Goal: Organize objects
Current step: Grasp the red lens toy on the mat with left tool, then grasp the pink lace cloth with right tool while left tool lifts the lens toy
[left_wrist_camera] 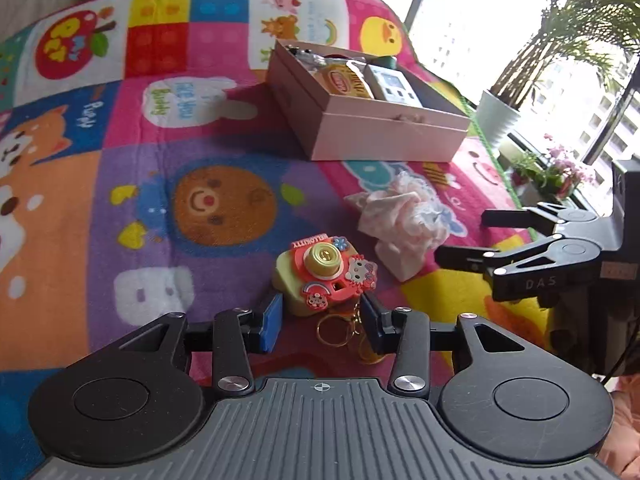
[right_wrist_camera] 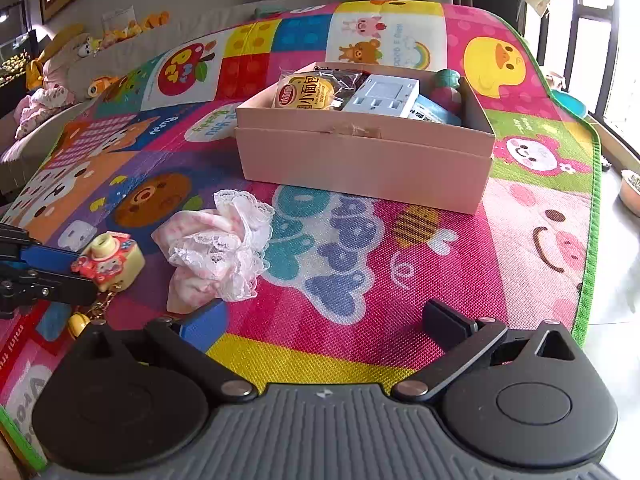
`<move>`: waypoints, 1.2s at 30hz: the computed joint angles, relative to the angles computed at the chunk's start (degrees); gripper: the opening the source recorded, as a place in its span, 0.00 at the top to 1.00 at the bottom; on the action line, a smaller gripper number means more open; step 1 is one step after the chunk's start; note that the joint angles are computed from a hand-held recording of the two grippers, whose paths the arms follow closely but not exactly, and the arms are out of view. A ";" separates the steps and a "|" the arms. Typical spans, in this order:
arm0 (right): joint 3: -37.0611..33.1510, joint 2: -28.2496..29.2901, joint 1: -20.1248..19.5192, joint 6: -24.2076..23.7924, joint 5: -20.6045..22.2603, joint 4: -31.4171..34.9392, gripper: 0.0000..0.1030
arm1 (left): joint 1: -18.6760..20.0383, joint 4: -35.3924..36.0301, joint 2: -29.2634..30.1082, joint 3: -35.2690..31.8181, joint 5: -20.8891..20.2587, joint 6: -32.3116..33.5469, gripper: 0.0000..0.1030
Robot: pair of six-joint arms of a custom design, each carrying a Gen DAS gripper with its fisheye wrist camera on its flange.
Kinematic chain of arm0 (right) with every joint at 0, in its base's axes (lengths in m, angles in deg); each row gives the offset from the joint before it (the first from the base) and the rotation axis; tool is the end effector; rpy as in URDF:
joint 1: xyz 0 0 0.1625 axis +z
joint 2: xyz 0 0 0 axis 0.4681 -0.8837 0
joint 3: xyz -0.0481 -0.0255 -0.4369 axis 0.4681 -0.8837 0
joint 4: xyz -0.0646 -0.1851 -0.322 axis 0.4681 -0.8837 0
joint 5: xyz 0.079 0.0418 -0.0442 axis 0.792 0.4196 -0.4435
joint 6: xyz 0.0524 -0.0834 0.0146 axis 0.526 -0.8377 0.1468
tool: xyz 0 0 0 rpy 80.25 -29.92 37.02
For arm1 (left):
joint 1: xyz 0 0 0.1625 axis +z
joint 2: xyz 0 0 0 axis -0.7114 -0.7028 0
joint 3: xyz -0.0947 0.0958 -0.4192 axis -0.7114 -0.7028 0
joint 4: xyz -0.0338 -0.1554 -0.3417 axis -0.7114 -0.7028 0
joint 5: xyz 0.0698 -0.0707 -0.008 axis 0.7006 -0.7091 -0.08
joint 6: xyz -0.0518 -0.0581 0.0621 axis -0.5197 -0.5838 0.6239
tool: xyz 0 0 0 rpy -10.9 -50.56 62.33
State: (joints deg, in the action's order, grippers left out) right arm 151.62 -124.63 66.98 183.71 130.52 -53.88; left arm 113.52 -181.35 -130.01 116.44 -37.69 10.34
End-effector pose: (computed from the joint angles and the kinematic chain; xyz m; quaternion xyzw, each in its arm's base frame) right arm 0.1089 -0.3109 -0.0275 0.1390 -0.8585 0.3709 0.3256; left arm 0.0129 -0.3892 0.1247 0.3710 0.9058 -0.1649 0.1211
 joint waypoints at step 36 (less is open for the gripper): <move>4.27 -5.23 -6.57 4.52 -5.13 -7.72 0.22 | -7.21 -10.07 16.23 -5.38 2.68 -2.97 0.34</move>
